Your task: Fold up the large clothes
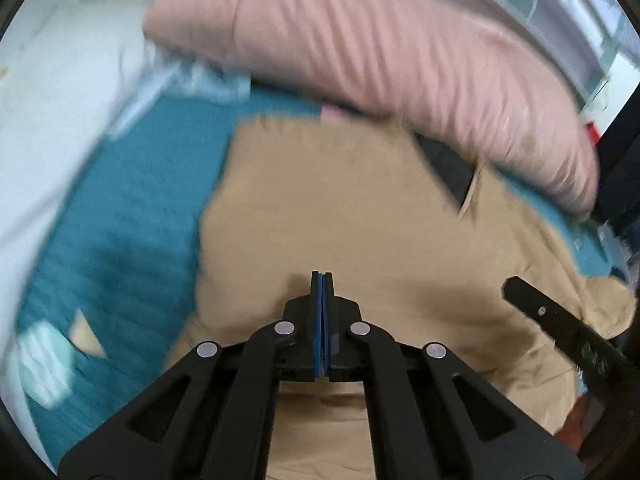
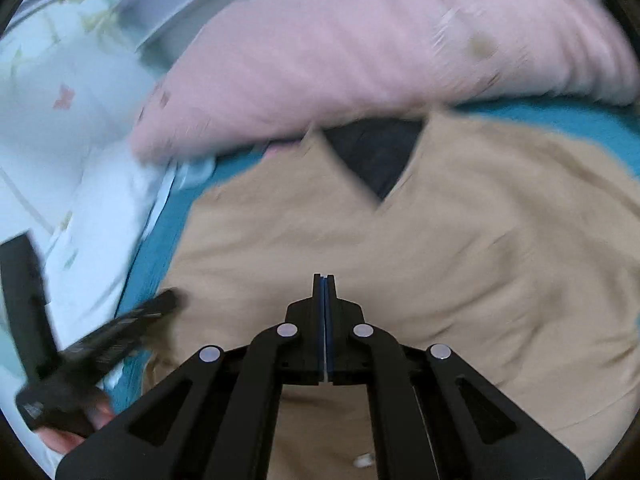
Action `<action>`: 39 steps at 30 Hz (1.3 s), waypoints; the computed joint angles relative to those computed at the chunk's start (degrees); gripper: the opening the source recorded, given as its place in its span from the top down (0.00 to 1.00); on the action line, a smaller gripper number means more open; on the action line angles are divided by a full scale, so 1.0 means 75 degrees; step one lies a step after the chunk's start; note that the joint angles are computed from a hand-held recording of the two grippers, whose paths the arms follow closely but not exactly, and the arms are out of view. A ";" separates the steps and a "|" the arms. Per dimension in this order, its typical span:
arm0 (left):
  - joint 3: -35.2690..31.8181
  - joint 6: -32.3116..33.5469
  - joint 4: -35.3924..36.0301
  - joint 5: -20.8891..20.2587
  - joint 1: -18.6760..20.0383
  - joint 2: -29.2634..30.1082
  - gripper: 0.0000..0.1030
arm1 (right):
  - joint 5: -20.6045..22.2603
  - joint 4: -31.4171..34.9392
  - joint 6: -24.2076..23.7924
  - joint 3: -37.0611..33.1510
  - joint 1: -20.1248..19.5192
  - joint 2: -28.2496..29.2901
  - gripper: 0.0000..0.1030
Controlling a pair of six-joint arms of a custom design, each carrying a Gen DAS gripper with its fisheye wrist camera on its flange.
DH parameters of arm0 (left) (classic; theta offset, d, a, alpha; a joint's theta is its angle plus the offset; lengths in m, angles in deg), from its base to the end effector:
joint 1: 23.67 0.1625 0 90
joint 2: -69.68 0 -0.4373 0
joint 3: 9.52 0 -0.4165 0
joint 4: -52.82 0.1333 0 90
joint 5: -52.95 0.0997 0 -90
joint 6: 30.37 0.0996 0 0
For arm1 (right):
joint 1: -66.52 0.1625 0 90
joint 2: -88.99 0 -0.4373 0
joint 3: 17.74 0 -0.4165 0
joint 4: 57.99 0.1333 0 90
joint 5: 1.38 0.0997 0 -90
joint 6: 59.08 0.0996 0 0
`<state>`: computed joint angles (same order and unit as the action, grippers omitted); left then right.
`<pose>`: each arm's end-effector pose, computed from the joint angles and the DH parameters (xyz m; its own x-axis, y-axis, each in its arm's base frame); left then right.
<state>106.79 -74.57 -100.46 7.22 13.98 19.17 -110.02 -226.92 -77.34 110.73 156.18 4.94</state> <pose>-0.3079 -0.4937 0.0444 -0.8476 -0.0056 -0.5306 0.2791 0.8458 -0.4547 0.0986 -0.4790 0.2846 -0.9003 -0.0809 0.4276 -0.2919 0.8410 -0.4555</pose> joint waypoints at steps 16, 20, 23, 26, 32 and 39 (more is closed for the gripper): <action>0.0174 -0.1639 0.2907 0.1083 -0.0926 -0.0994 0.98 | -0.1388 0.0150 -0.0443 0.0021 -0.0394 -0.1659 1.00; 0.0018 -0.2132 0.3632 0.1093 -0.1311 -0.1117 0.98 | -0.1387 0.0486 -0.0446 0.0172 -0.0008 -0.2135 1.00; -0.0027 -0.2525 0.4104 0.1054 -0.1605 -0.1234 0.98 | -0.1378 0.0794 -0.0383 0.0303 0.0203 -0.2507 1.00; -0.0031 -0.2910 0.4416 0.0996 -0.1926 -0.1324 0.98 | -0.1197 0.1115 -0.0265 0.0436 0.0341 -0.2994 0.97; -0.0213 -0.3487 0.5070 0.1056 -0.2561 -0.1221 0.24 | -0.1272 0.1001 -0.0256 0.0754 0.0640 -0.3815 0.08; -0.0650 -0.3293 0.4972 0.0849 -0.2941 -0.0796 0.24 | -0.0780 0.1364 0.0181 0.0801 0.0067 -0.4869 0.07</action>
